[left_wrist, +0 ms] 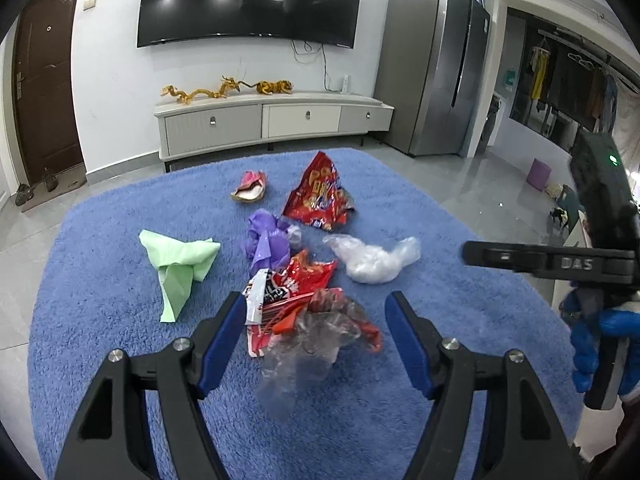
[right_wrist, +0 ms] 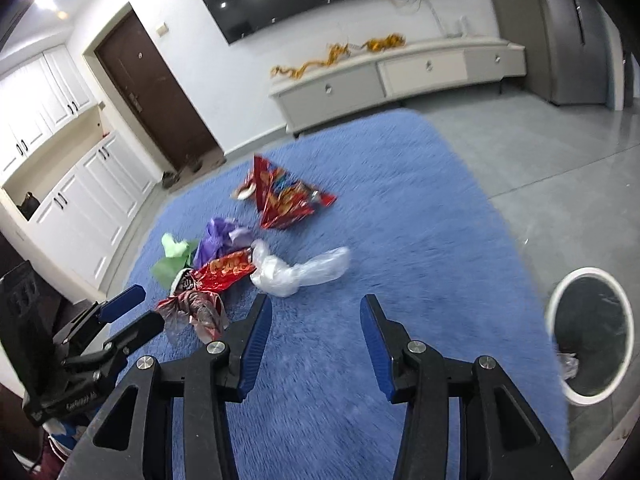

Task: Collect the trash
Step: 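Return both tools to the rug toward the clear plastic wrappers, then grasp the clear and red wrappers with the left tool while the right tool grasps a clear bag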

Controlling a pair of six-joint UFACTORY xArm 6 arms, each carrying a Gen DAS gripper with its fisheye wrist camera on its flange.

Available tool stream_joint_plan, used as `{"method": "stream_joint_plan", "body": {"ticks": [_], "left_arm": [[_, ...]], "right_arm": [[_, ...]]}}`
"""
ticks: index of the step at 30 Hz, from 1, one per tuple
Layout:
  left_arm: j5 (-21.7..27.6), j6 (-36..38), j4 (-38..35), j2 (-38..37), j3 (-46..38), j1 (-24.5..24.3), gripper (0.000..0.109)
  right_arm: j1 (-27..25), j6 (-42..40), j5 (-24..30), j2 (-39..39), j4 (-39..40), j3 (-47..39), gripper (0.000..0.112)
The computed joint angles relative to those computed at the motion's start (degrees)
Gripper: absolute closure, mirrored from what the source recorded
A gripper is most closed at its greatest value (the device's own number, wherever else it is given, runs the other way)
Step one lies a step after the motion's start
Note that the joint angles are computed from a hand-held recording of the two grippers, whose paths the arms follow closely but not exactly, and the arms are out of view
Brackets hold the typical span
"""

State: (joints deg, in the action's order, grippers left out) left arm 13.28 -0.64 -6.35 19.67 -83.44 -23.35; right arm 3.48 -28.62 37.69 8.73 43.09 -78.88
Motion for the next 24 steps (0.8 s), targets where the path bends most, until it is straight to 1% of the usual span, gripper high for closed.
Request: {"method": "stream_joint_plan", "body": {"ticks": [2, 4, 8, 10, 12, 14, 16, 17, 18, 19, 24], "left_arm": [[0.7, 2.5, -2.3, 1.2, -1.1, 0.2, 0.039], [1.7, 5.2, -5.0, 2.3, -2.1, 0.3, 0.046], [2.2, 8.1, -8.5, 3.2, -2.6, 0.5, 0.051], [2.7, 10.5, -11.4, 3.5, -2.7, 0.5, 0.057], [3.2, 12.1, -13.3, 3.5, -2.8, 0.4, 0.06], [3.6, 13.4, -14.3, 3.5, -2.5, 0.3, 0.065], [3.8, 13.6, -14.3, 3.5, -2.4, 0.2, 0.078], [3.8, 14.2, -15.0, 3.4, -2.3, 0.1, 0.081], [3.6, 15.2, -16.4, 3.2, -2.1, 0.0, 0.088], [3.5, 15.7, -17.2, 3.1, -2.0, 0.0, 0.091], [1.6, 18.0, -20.0, -0.4, 1.1, -0.5, 0.093]], "right_arm": [[1.0, 0.9, 0.8, 1.9, -1.6, -2.2, 0.068], [2.3, -0.1, 0.6, 3.4, -3.1, -4.1, 0.068], [4.9, -2.5, 0.1, 6.3, -6.8, -8.0, 0.067], [5.7, -3.0, 0.4, 8.3, -8.7, -10.2, 0.067], [6.4, -2.4, 0.4, 10.3, -10.8, -11.9, 0.067], [6.7, -1.4, 0.3, 11.8, -13.0, -13.2, 0.067], [6.7, -0.8, 1.0, 13.1, -14.3, -14.5, 0.068], [6.7, -0.7, 1.2, 13.3, -14.9, -14.6, 0.073], [6.6, -0.8, 1.6, 13.5, -15.3, -14.6, 0.078], [6.5, -1.1, 1.7, 13.5, -15.1, -14.4, 0.081], [5.6, -5.3, 0.3, 9.2, -9.6, -9.7, 0.084]]}}
